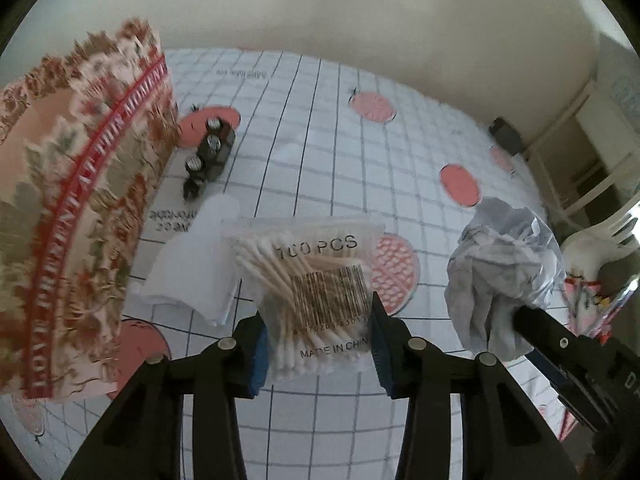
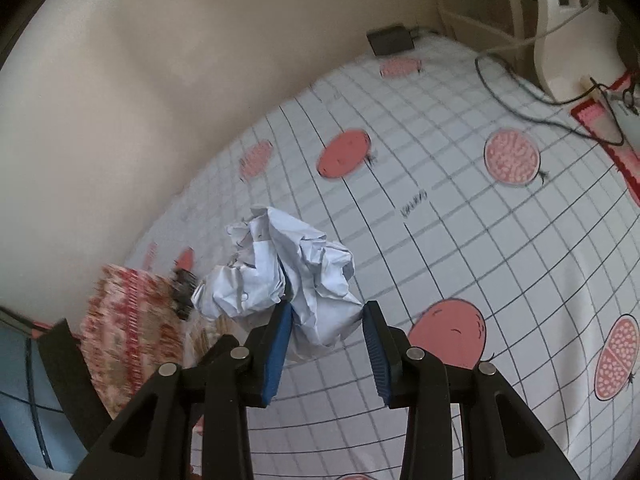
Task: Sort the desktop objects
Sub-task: 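Grasp the cotton swab bag with the left tool while the right holds the paper, then carry the cotton swab bag and silver paper with both tools over the pink box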
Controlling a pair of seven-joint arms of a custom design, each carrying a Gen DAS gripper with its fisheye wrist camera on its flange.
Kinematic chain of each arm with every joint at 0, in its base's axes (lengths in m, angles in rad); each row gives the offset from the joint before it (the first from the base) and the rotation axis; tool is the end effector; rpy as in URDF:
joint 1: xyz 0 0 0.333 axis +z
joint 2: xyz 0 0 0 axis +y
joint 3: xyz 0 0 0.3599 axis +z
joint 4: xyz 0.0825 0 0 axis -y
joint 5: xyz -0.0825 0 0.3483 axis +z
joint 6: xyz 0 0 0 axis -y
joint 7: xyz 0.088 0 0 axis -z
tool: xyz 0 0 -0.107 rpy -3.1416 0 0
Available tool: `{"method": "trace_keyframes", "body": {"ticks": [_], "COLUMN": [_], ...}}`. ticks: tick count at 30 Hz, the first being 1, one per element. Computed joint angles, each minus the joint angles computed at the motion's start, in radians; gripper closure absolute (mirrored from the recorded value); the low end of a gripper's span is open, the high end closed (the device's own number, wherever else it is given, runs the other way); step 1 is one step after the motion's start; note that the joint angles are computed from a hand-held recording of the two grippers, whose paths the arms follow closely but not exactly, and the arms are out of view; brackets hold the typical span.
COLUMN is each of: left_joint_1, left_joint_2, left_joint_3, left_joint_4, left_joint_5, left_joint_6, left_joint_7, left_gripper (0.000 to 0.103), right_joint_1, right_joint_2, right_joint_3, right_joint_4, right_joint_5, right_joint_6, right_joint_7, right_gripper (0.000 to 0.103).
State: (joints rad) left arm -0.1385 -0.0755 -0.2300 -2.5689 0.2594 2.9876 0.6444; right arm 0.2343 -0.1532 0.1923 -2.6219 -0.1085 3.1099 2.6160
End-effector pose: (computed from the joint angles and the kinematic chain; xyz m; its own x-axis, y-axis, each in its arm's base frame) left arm 0.4200 -0.1828 0.4151 0.2396 -0.9366 0.2556 -0.8526 -0.3289 -0.4060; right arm 0.3983 0.1936 0.4453 -0.3410 -0.8192 -0.4611 -0.7593 0.5292 -0.3787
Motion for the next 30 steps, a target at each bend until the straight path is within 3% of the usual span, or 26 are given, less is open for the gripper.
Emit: {"method": "trace_keyframes", "body": {"ticks": [3,7,13,20,25,30], "left_joint_1": [0.014,0.065,0.115,0.147,0.165,0.215], "left_joint_2": [-0.061,-0.14,-0.229,-0.285,-0.316,-0.369], "left_joint_3": [-0.01,-0.056,-0.104,-0.111,-0.107,-0.114], "left_joint_4": [-0.018,-0.031,-0.047,-0.074,-0.099,-0.129], "left_joint_5": [0.012,0.072,0.078,0.046,0.017,0.01], "left_joint_6": [0.018,0.031,0.041,0.049,0.043,0.036], "left_joint_7": [-0.01,-0.048,-0.042,-0.013,0.006,0.011], "left_gripper": [0.059,0.059,0.059,0.059,0.059,0.059], "right_joint_1": [-0.111,-0.161,-0.205,-0.212,-0.23,-0.293], "right_joint_2": [-0.038,-0.061,-0.073,-0.064,-0.041,0.01], "right_joint_3": [0.089,0.125,0.158,0.175,0.225,0.329], "right_joint_4": [0.005,0.013,0.025,0.03,0.055,0.103], "right_joint_5": [-0.107,-0.143,-0.18,-0.204,-0.219,-0.263], "right_joint_6": [0.012,0.026,0.025,0.055,0.079,0.11], "right_joint_7": [0.081,0.12,0.15,0.135,0.126,0.147], "right_gripper": [0.064,0.064,0.064,0.064,0.064,0.064]}}
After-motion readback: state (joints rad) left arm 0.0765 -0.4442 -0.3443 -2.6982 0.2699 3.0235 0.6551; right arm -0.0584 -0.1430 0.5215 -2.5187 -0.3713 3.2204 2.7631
